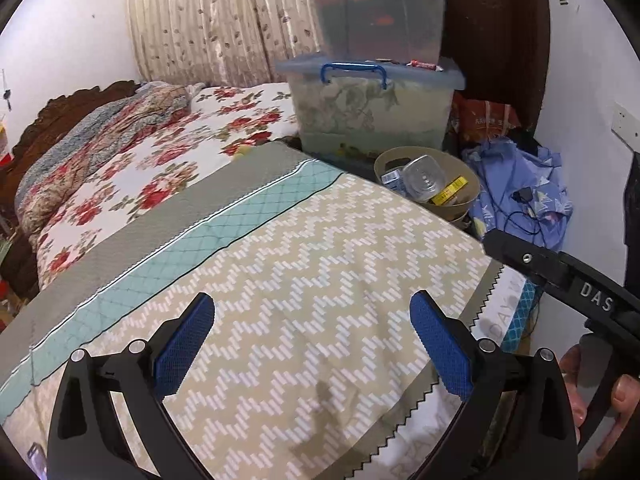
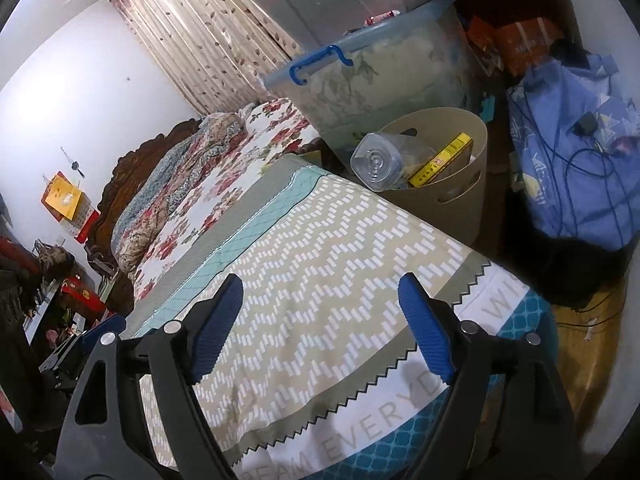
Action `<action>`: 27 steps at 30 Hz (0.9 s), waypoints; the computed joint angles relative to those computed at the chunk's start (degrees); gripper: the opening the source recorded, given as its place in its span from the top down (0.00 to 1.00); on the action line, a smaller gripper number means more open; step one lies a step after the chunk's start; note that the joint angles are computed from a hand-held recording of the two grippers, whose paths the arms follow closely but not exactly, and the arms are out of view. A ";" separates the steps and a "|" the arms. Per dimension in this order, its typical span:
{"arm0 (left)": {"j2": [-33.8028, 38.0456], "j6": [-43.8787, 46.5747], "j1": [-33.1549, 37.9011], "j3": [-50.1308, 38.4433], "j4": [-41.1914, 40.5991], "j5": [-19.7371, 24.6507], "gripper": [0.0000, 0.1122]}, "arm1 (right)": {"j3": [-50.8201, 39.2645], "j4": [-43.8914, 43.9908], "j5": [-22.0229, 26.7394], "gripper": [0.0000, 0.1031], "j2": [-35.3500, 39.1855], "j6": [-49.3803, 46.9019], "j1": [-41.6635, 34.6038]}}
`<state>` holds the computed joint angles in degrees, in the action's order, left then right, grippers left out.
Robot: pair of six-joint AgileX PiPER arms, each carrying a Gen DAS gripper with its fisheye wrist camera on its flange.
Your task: Collect trash
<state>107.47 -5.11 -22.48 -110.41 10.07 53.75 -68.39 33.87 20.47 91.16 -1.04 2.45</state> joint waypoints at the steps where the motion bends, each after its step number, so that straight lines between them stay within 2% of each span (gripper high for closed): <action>1: -0.14 -1.39 -0.43 0.07 1.75 0.66 0.16 | 0.06 -0.46 0.00 0.21 -0.16 0.37 0.14; 7: -2.54 -2.00 0.04 2.97 1.94 -0.56 0.16 | 0.44 -3.59 -0.54 0.14 -0.93 3.85 0.99; 13: -4.14 -2.24 0.50 4.65 1.74 -0.94 0.16 | 1.21 -11.85 -1.78 0.09 -2.93 13.13 2.70; 27: -8.21 -2.75 1.45 8.52 0.47 -2.21 0.16 | 2.64 -21.39 -2.27 0.04 -6.16 23.12 5.12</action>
<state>99.26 -7.86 -21.03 -101.88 10.54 51.54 -65.75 12.49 18.20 85.00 22.09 7.57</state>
